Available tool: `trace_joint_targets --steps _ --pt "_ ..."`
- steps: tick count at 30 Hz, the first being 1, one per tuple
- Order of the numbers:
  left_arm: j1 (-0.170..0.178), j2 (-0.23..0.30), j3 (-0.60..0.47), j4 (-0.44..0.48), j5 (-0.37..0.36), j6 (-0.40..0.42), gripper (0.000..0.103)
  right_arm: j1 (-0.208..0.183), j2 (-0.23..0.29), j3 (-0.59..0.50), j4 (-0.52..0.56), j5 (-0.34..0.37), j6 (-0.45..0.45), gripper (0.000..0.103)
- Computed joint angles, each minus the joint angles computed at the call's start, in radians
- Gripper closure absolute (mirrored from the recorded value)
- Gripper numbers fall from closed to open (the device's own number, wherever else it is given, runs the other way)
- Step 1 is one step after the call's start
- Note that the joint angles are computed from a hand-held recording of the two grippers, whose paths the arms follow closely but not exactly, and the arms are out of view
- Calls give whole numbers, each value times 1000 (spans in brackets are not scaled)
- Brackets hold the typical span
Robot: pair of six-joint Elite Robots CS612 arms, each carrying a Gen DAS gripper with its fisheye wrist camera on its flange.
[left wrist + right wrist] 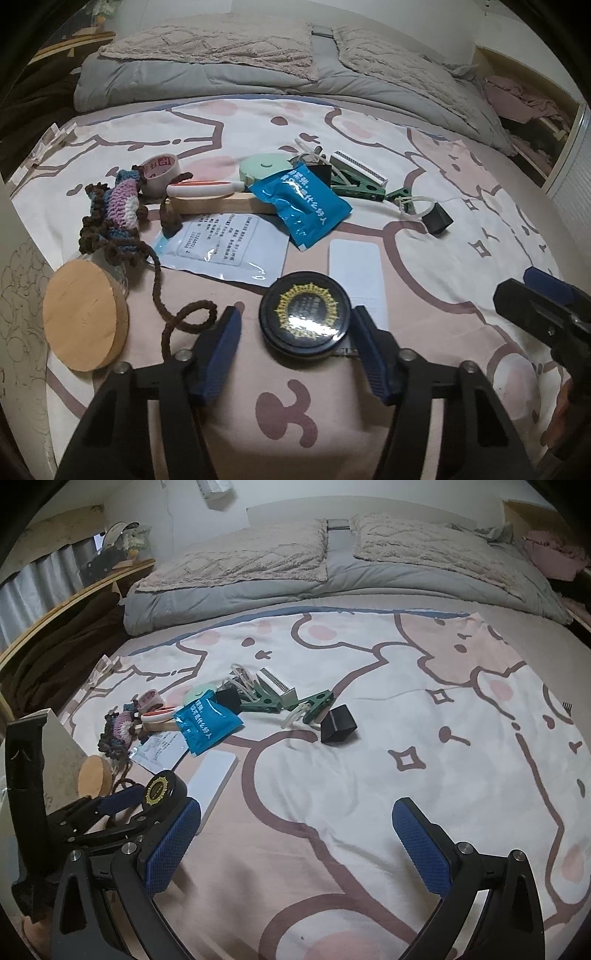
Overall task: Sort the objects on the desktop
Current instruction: 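Lower the left tool around the black round tin and close on it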
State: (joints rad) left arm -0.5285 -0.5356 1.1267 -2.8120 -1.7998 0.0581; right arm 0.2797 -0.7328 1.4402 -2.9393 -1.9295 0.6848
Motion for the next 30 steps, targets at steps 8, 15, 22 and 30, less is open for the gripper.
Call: trace_joint_targets --steps 8,15,22,30 --pt "-4 -24 42 -17 37 42 53 4 5 -5 -10 24 -31 0" --pt "1 -48 81 -15 53 70 53 6 7 -4 -43 30 -31 13" --pt "11 -83 139 -26 77 85 53 -9 8 -7 -38 120 -24 50" --pt "13 -136 239 -64 86 168 53 -13 34 -54 16 183 -27 69"
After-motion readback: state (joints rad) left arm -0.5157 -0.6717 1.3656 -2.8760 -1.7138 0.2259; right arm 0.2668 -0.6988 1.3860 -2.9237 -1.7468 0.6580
